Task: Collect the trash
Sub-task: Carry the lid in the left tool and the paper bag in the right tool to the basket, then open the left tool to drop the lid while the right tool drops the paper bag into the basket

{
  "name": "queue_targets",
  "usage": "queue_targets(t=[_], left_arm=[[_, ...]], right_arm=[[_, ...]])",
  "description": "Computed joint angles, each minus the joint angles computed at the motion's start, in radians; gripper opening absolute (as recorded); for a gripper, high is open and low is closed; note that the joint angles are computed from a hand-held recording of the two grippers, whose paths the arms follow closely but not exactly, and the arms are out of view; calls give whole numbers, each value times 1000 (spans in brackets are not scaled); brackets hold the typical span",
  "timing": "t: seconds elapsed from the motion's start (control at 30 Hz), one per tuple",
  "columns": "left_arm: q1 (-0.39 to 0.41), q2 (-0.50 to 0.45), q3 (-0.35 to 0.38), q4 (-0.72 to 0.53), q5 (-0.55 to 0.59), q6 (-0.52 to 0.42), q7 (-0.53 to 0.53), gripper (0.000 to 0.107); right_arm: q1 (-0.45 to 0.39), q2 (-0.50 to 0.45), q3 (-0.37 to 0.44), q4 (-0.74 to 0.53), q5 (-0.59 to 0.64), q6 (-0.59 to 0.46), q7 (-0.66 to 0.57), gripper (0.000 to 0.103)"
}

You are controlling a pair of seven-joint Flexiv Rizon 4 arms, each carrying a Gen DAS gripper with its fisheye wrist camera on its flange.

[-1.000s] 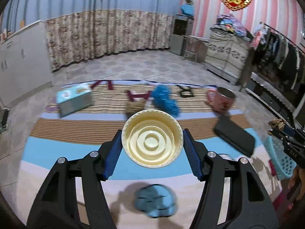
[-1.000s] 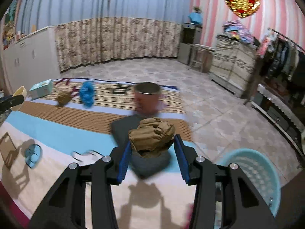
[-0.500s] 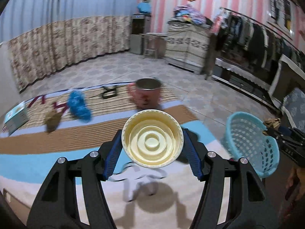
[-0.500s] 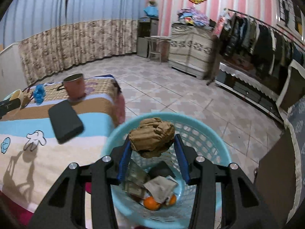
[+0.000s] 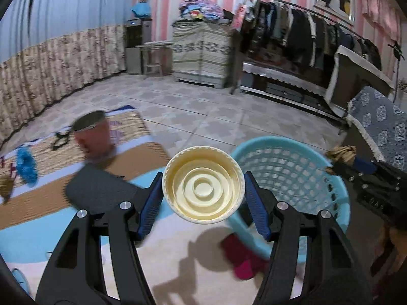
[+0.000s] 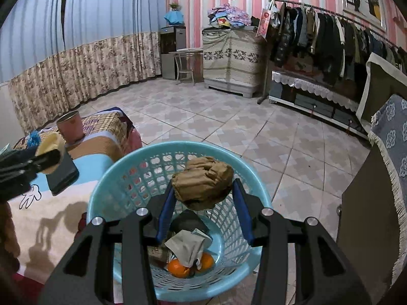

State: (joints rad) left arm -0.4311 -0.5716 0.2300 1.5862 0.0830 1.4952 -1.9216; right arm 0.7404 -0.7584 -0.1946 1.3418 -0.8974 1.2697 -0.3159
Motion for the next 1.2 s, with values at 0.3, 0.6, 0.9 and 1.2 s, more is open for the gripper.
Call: queue_targets(t=[0.3,0.6,0.9,1.2], left_arm=[[38,-81,-108,-110,-41,-39,96,61],[-39,-68,29,-103,-13,-42,-2,90],[-122,11,215,-35,156,-59,-200,97],[-113,124,261,67,310,-63,-370,97]], right_arm=[[-15,-17,14,-7,44,-6,-14,44],[-5,-33,15,-30,64,-29,-39,44],[4,-78,38,-88,102,-55,-76,45],[20,-113,34,-170,146,-93,-116,77]])
